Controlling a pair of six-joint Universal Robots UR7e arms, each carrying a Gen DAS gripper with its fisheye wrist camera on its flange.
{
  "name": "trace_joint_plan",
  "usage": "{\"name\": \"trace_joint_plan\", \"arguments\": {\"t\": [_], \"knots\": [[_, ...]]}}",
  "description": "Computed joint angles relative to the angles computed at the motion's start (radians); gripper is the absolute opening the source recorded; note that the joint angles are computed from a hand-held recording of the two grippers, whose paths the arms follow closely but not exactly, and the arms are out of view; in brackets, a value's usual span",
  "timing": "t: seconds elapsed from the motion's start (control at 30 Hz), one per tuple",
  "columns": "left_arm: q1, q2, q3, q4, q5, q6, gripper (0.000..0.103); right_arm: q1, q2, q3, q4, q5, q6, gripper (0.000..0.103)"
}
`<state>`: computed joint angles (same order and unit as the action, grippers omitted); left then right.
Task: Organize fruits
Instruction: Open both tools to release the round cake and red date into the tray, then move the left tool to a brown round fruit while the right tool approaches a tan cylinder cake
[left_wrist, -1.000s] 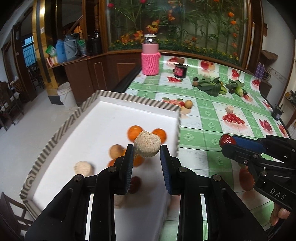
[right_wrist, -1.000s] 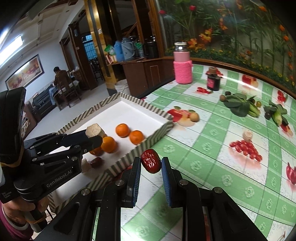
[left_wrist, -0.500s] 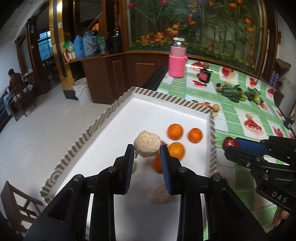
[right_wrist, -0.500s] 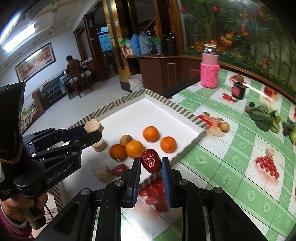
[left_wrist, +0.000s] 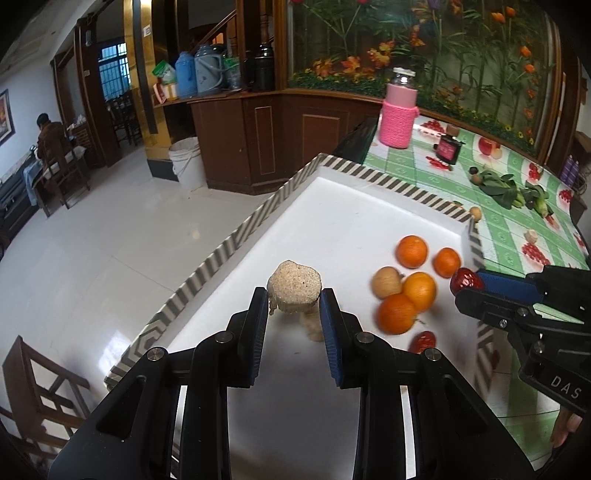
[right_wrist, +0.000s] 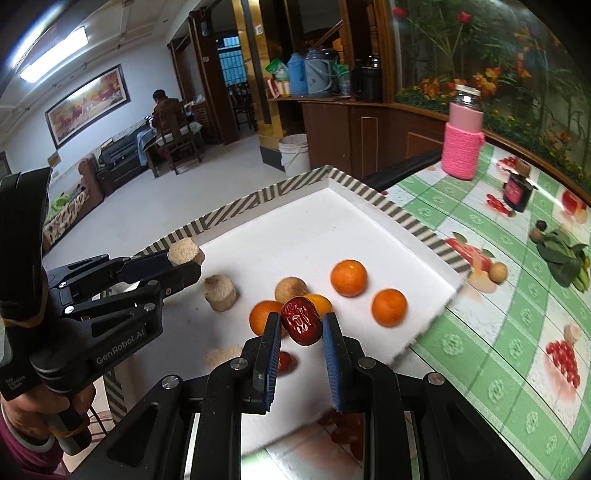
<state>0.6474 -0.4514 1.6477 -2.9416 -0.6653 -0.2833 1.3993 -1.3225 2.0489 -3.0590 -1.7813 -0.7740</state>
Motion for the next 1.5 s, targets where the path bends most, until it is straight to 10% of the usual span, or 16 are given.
{"name": "trace_joint_plan", "arguments": {"t": [1.2,1.5], "knots": [[0.051,-0.023,-0.005,0.131,0.007,-0.089,0.028,0.066,0.27,-0.311,0.228,-0.121,0.003,0.022],[0.048,-0.031,0.003,0.141,0.001,-0.103,0.043,0.064,0.231,-0.267,0.176,-0.103,0.001,0.025]]}}
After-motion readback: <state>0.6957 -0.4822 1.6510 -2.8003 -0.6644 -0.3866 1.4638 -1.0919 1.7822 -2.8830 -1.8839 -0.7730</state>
